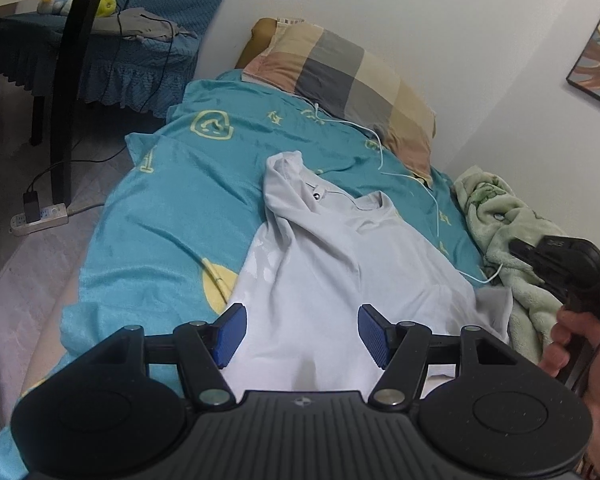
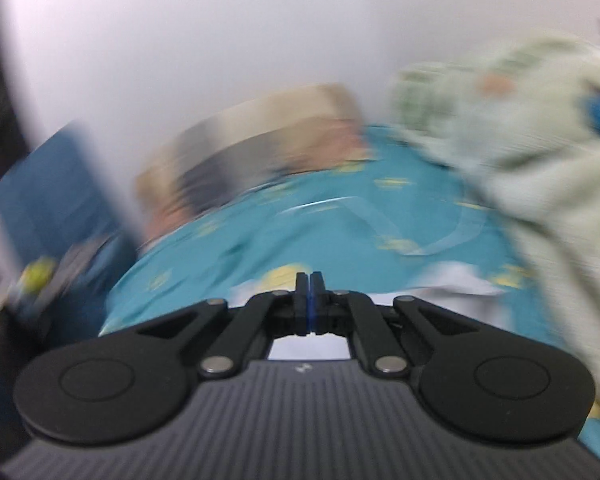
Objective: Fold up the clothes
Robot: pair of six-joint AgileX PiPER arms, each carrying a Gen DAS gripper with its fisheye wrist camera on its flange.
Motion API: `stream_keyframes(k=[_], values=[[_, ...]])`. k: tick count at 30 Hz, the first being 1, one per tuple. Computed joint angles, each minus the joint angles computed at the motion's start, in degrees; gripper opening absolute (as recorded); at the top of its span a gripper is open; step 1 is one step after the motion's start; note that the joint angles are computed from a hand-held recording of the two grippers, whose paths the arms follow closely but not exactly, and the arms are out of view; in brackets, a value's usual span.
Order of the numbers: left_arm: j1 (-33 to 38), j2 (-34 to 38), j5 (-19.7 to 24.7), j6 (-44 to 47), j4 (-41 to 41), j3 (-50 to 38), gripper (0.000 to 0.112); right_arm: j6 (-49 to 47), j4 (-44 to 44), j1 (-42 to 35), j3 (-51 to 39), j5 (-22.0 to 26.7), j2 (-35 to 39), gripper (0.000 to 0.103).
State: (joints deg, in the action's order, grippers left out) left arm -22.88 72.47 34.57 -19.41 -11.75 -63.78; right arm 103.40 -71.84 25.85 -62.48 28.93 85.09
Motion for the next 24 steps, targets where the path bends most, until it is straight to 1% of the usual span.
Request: stream_keyframes(k=[1,4,5,7,8,10,11,13,17,18,19,21,22,23,24], values=[[0.61,-0.04,-0.09,0.52,-0.82,0.22,0.064,-2.3,0.03,2.39,-1.13,-1.12,1.71,0.003],[1.92,0.17,-0.22,1.11,-2.31,0.59,0.064,-14.49,7.95,6.98,-4.84,-4.54,7.82,0.003],[2.13,0.27,-0.14,1.46,-2.75,0.71,0.064,-16.0,7.87,8.08,-4.94,-4.18,8.75,0.003],[2.37,0.49,0.06,2.07,-3.38,0.81,0.064,-14.28,3.6,8.95,-3.47,-3.17,8.48,0.003],[2.27,0.62,-0.07,2.18,-3.46,0.76,0.064,-14.26,3.91,8.18,-2.5,-2.73,7.28,0.004],[1.98,0.9,-0.31,2.33,-3.68,0.64,0.064,-15.37,7.85,5.65,-0.98,-1.01,4.02,0.004],[1.78,1.04,-0.39,2.35,-3.81,0.57,0.064,-15.74,10.06,3.91,-0.24,0.66,1.99,0.004],[1.49,1.05,-0.39,2.4,-4.01,0.68,0.064,-15.49,14.31,0.88,2.01,5.5,-2.77,0.005],[0.9,0.87,-0.17,2.18,-3.98,0.61,0.065,-18.82,26.5,-10.04,2.42,11.58,-6.55,0.007],[0.73,0.78,-0.11,2.23,-3.96,0.6,0.065,-19.68,29.47,-12.72,3.32,11.68,-7.54,0.007],[0.42,0.75,-0.08,1.97,-3.63,0.62,0.065,-20.57,32.33,-15.56,4.84,10.28,-8.21,0.008],[-0.1,0.71,0.03,1.68,-3.13,0.7,0.065,-23.54,39.47,-20.2,6.9,7.71,-8.1,0.021],[-0.35,0.8,0.09,1.56,-2.89,0.73,0.065,-25.35,43.4,-22.37,7.78,6.47,-7.69,0.032],[-0.53,0.9,0.1,1.71,-2.86,0.8,0.065,-27.09,47.0,-24.28,8.59,5.21,-7.17,0.036],[-0.73,1.07,0.15,1.49,-2.52,0.78,0.065,-27.71,49.04,-25.33,9.38,3.63,-6.56,0.036]])
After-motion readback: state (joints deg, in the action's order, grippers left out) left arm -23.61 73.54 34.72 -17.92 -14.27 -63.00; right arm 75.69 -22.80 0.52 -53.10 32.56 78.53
